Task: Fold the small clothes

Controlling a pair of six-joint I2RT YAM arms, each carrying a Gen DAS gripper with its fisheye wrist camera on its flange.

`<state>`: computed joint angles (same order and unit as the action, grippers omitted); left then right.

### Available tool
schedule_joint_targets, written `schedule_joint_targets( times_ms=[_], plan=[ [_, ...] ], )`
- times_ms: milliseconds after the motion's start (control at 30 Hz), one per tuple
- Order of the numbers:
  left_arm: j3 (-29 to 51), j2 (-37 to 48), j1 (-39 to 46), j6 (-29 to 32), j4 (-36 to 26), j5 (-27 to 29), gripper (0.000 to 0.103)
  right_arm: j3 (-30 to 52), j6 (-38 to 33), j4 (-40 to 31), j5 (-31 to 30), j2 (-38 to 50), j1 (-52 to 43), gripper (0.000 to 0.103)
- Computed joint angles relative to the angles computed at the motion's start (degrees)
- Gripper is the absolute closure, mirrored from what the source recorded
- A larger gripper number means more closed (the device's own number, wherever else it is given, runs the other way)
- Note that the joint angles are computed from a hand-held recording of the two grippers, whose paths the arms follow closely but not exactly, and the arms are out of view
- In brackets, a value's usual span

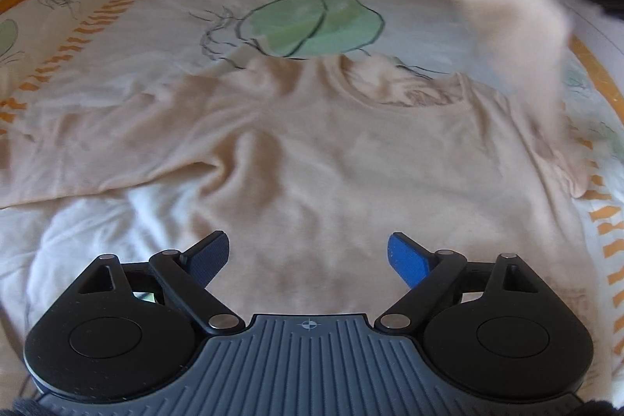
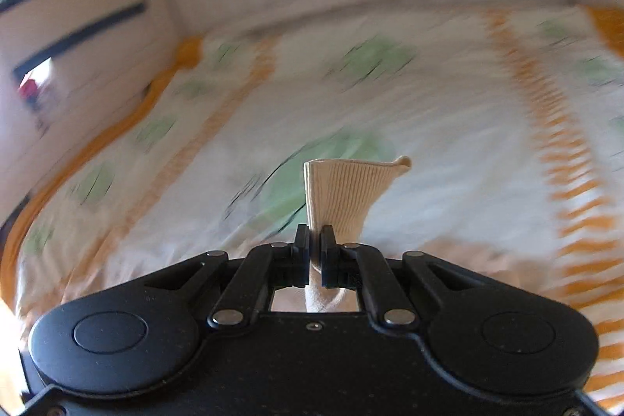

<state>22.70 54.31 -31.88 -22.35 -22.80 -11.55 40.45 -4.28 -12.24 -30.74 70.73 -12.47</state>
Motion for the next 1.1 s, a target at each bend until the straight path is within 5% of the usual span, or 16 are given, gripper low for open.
schedule_joint_targets(
  times_ms=[133, 267, 533, 700, 767, 867, 900, 933, 1100],
  plan=[
    [-1.68, -1.78, 6.01, 3.27, -0.04, 3.39, 0.014, -6.53, 2.52, 7.35, 4.06, 5.62, 11.87, 0.081],
    [-2.24, -1.57, 10.26, 5.44, 0.69, 7.36, 0.014, -10.88, -0.07, 8.92, 3.08, 5.57, 10.87, 0.054],
    [1.10, 6.27, 12.70, 8.46, 7.41, 10.83, 0.014, -11.34, -13.69, -1.17, -4.07, 0.67, -15.33, 0.053],
    [4.57, 17.30, 13.30, 7.37, 12.38, 9.23, 0.014, -10.96, -17.58, 0.84, -4.23, 4.15, -25.33, 0.053],
    [5.87, 21.71, 15.37, 6.27, 13.68, 12.25, 0.025, -10.46, -18.39, 1.87, -4.82, 6.28, -29.09, 0.053],
    [7.80, 27.34, 15.47, 4.14, 15.70, 12.84, 0.060, -8.99, -17.64, 4.66, -5.00, 11.54, -32.67, 0.050],
    [8.01, 27.74, 13.99, 4.49, 16.58, 10.38, 0.088, -8.54, -17.33, 5.62, -5.05, 13.08, -33.41, 0.050],
    [8.74, 28.00, 12.55, 5.96, 16.50, 8.38, 0.094, -7.95, -16.99, 6.52, -5.10, 14.53, -33.89, 0.049],
    [8.22, 20.95, 7.28, 11.78, 18.08, -2.45, 0.095, -3.75, -14.92, 10.84, -6.18, 22.04, -33.56, 0.049]
  ],
)
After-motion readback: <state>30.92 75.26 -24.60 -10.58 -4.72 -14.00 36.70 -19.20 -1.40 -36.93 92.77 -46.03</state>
